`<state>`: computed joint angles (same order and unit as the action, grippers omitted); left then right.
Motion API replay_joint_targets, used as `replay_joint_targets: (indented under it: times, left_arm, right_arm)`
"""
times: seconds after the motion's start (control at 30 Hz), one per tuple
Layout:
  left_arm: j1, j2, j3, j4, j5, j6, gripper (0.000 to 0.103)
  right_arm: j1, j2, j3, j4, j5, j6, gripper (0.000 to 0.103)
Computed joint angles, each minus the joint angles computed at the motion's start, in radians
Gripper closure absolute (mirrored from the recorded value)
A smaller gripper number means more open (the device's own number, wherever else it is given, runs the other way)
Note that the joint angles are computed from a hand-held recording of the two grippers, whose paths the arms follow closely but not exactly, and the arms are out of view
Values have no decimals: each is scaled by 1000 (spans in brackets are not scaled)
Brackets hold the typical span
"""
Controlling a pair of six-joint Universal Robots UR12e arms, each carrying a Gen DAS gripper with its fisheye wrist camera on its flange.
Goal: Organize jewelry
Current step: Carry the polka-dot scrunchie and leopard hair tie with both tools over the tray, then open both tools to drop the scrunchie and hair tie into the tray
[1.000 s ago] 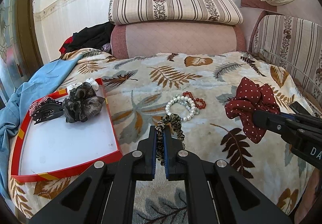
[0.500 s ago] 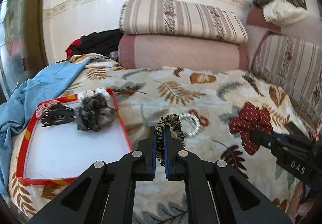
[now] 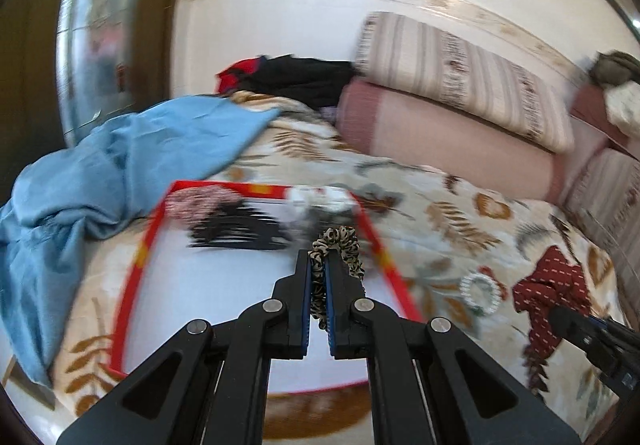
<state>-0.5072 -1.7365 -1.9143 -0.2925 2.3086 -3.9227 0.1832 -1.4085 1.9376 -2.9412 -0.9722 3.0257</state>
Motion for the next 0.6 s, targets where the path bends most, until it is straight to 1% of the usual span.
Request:
replay_joint_targets:
  times: [0.1,0.17,0.27,0.37,0.47,0.57,0.6]
  left_arm:
    - [22,24,-23,-52,25,-53,97]
    - [52,44,-43,-88,-3,-92,97]
    - [80,62,-62,-134,-28,-138,97]
    - [108,74,-83,-146,-86,-171,97]
    - [122,76,-87,-174,-116,-198,97]
    - [134,78,-90,-203,-140,-223,97]
    - [137,78,-90,-214,-145,-231,97]
  right_arm:
    - [33,19,-34,40,22,-13,86]
    - [57,34,-58,67,26,-24,86]
    - [92,64,-98,121,28,-31,86]
    - [127,95,-138,186,26,-34,86]
    - [155,129,-178,240,15,-31,85]
    - [178,161,-223,318,-3,-39,84]
    - [185,171,-233,326,-12,-37,84]
